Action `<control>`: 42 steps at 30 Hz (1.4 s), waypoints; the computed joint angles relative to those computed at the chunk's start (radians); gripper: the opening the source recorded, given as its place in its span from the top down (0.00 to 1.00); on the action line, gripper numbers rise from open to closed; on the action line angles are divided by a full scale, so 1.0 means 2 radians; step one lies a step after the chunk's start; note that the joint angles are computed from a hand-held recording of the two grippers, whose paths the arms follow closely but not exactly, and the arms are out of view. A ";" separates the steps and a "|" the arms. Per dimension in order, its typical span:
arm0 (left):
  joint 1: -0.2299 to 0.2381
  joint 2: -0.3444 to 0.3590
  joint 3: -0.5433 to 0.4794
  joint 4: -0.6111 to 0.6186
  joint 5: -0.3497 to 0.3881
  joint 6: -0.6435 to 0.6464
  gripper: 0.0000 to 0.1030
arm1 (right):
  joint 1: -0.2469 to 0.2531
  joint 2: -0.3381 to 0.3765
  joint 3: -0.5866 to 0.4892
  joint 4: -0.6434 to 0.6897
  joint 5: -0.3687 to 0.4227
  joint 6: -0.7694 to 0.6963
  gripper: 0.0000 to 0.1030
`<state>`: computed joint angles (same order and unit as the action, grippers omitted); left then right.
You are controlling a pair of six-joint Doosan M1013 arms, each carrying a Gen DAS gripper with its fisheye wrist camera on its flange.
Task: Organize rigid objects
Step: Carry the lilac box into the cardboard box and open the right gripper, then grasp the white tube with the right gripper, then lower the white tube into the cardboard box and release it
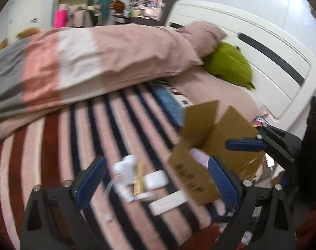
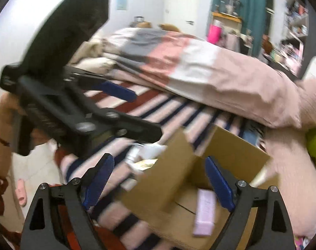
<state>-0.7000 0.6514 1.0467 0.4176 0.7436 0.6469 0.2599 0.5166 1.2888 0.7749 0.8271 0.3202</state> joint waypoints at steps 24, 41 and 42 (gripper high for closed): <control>0.022 -0.071 0.222 0.098 -0.086 -0.201 0.06 | 0.089 0.138 -0.120 -0.249 0.057 0.270 0.67; 0.020 -0.066 0.185 0.010 -0.160 -0.096 0.18 | 0.078 0.078 -0.064 -0.137 0.060 0.156 0.80; 0.021 -0.064 0.178 -0.013 -0.169 -0.072 0.29 | 0.077 0.072 -0.059 -0.124 0.061 0.141 0.80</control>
